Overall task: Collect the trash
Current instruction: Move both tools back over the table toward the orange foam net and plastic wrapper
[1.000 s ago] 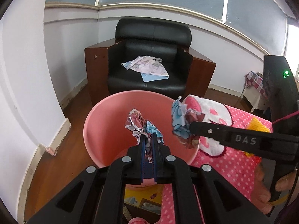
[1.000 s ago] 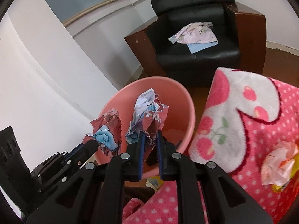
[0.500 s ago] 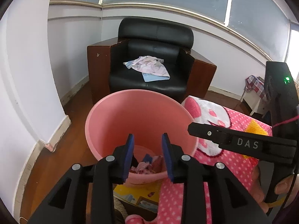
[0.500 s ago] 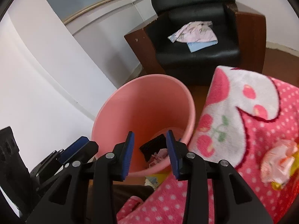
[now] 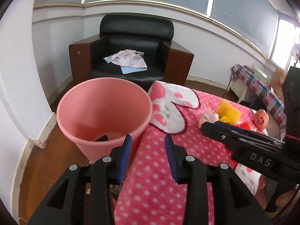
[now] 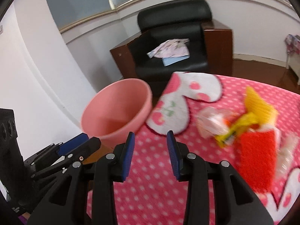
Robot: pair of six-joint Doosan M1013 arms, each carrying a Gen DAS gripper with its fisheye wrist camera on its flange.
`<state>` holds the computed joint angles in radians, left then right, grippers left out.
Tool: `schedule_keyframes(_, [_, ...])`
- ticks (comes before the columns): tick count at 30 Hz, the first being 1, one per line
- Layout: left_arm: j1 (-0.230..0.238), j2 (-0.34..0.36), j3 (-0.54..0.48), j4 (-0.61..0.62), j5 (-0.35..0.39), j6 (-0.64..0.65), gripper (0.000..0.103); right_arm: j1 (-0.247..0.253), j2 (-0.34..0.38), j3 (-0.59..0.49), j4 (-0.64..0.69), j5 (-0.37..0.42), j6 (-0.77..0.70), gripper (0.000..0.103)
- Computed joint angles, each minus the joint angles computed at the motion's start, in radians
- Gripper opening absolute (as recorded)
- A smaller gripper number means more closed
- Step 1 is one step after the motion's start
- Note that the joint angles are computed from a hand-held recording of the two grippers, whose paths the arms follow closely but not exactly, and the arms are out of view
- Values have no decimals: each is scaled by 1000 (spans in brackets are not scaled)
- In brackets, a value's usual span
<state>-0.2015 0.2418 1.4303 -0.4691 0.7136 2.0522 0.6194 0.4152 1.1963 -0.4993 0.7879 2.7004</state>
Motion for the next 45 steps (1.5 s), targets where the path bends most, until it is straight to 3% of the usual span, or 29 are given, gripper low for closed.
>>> schedule_keyframes(2, [-21,-18,26,52,-34,-26,36,10,-21,36,-59,13,72,36])
schedule_keyframes(12, [-74,-55,72,61,-1,-5,36,45,-115,187,-228,45,313,36])
schedule_keyframes(16, [-78,-56,65,30,41,4,46,53,-147,238,-256,35,391,36])
schedule_keyframes(20, [-84,-53,60,57,76,-40,49,60,-170,273,-291,30,442,36])
schedule_keyframes(24, [-94,-55,59,64,68,-59,51,62,-187,298,-305,20,481,36])
schedule_keyframes(29, [-104,-59,62,41,51,-22,61,61,-202,319,-282,31,496,36])
schedule_keyframes(31, [-109,-62,65,35,38,-13,70,66,-210,329,-311,41,524,36])
schedule_keyframes(35, [-131,-62,62,66,32,-16,73,71,-229,354,-352,30,573,36])
schedule_keyframes(39, [-151,-65,62,72,26,19,74,77,-242,367,-385,42,604,52])
schedule_keyframes(45, [-161,-59,53,7,59,73,75,84,-274,409,-435,15,667,55])
